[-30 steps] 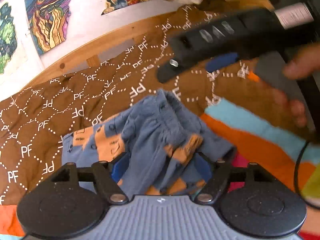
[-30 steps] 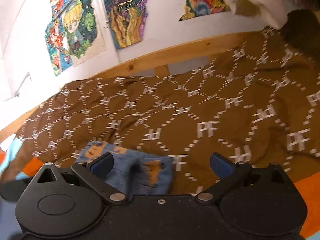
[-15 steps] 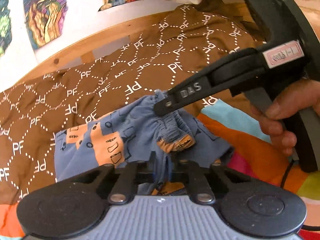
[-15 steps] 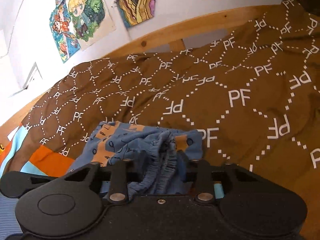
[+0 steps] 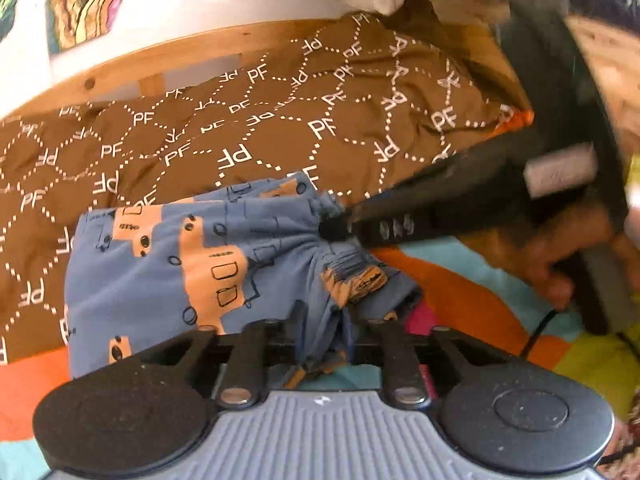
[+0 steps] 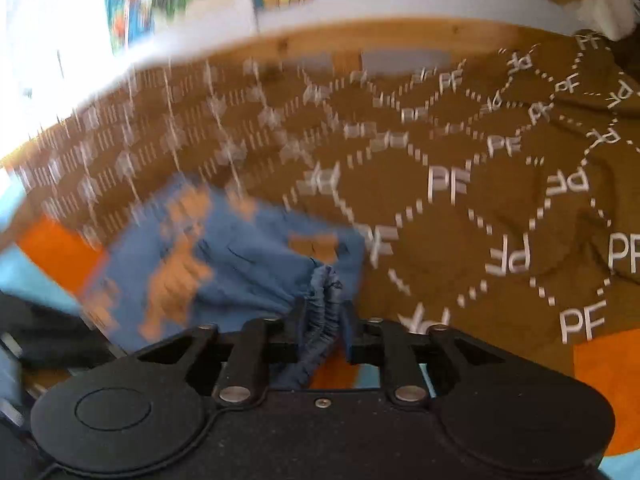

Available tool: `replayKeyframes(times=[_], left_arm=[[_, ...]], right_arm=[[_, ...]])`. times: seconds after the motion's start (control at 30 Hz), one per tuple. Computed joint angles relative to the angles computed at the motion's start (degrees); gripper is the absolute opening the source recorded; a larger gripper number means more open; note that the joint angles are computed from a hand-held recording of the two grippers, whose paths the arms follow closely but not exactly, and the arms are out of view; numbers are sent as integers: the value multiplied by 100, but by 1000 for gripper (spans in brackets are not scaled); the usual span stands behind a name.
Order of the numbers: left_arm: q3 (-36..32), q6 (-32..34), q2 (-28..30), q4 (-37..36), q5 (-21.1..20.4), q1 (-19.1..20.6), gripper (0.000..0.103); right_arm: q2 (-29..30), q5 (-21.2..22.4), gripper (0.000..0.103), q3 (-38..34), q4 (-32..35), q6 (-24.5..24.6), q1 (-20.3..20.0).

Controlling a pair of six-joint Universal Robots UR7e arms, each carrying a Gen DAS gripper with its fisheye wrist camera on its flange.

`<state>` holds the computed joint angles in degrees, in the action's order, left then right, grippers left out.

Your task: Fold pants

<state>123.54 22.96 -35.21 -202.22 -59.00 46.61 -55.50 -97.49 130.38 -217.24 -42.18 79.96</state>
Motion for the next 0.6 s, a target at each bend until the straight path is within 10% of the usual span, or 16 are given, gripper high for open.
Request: replayKeyframes(times=[0.07,0.17,0.43,0.6], left_arm=[[147,-214,-269,134,-280,47,65],[394,-416,-604,71,-315,79,65],[389,-1720,-885,-107,726,337,67],[459,-2065,-996,398,1114,577,70]], right_arm=[[78,-99,35,10,-215,-148,35],[204,-541,80,21,-804,-511,232],[230,-173,91,126,-1033,-811,284],[284,-884,102,165,-753,-2138,448]])
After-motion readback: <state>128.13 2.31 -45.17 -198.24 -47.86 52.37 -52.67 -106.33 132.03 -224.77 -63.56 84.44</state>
